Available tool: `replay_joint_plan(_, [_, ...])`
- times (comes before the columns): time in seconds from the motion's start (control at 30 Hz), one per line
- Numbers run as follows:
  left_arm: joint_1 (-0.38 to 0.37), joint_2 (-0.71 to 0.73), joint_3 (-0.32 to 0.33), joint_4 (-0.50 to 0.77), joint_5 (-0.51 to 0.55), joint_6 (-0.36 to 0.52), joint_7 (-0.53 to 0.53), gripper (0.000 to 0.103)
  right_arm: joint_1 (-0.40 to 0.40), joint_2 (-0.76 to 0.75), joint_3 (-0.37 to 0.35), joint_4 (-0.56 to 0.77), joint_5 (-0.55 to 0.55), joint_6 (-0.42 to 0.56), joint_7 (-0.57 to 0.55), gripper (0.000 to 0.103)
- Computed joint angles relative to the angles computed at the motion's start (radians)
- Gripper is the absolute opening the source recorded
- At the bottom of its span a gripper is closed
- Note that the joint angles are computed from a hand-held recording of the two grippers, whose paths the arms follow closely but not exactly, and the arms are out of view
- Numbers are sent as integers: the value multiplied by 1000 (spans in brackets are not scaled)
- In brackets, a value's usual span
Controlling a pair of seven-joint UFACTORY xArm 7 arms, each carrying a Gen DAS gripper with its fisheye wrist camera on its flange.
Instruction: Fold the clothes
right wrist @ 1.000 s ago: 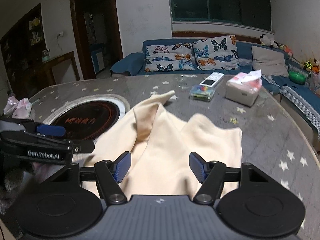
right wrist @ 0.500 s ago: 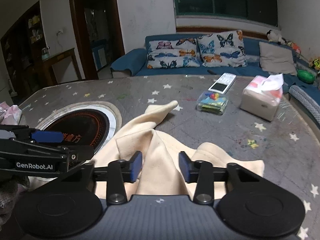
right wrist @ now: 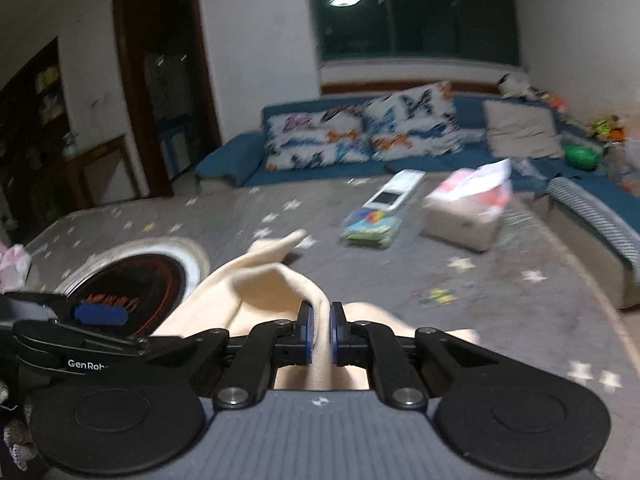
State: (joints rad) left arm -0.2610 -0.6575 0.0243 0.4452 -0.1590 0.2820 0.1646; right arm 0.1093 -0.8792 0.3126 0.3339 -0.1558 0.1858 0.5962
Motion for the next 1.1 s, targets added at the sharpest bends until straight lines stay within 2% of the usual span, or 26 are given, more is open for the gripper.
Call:
replay_joint_plan(0.1, [2, -3, -8, -5, 6, -5, -4, 91, -10, -159, -12, -55, 5, 77, 23, 7])
replay_joint_plan(0.2, [-2, -10, -8, -14, 9, -8, -2, 91, -18, -331, -21, -99, 0, 197, 39, 7])
replay_joint_plan(0.4, [1, -27, -15, -34, 21, -14, -4, 91, -6, -682, -7, -164, -13, 514, 77, 7])
replay_joint_plan(0.53, [5, -51, -19, -53, 32, -24, -6, 91, 49, -876, 17, -182, 1, 766, 105, 7])
replay_joint_plan(0.67, [-6, -103, -10, -73, 33, -30, -6, 91, 84, -1013, 40, -181, 23, 1001, 128, 16])
replay_joint_plan(0.77, [-44, -175, 16, -92, 19, -11, 12, 91, 79, -1080, 66, -164, 24, 1145, 137, 22])
replay_joint_plan(0.9, [-144, -301, 60, -130, -12, 56, 80, 91, 70, -1115, 102, -134, 13, 1225, 128, 30])
replay_joint_plan(0.93, [-171, -329, 62, -140, -23, 78, 96, 91, 70, -1122, 106, -128, 11, 1235, 122, 34])
replay_joint_plan(0.97, [-197, -356, 62, -150, -35, 100, 109, 91, 75, -1123, 104, -129, 11, 1234, 110, 42])
replay_joint_plan(1.1, [-294, -430, 48, -187, -83, 170, 158, 91, 80, -1094, 105, -154, 31, 1215, 95, 44])
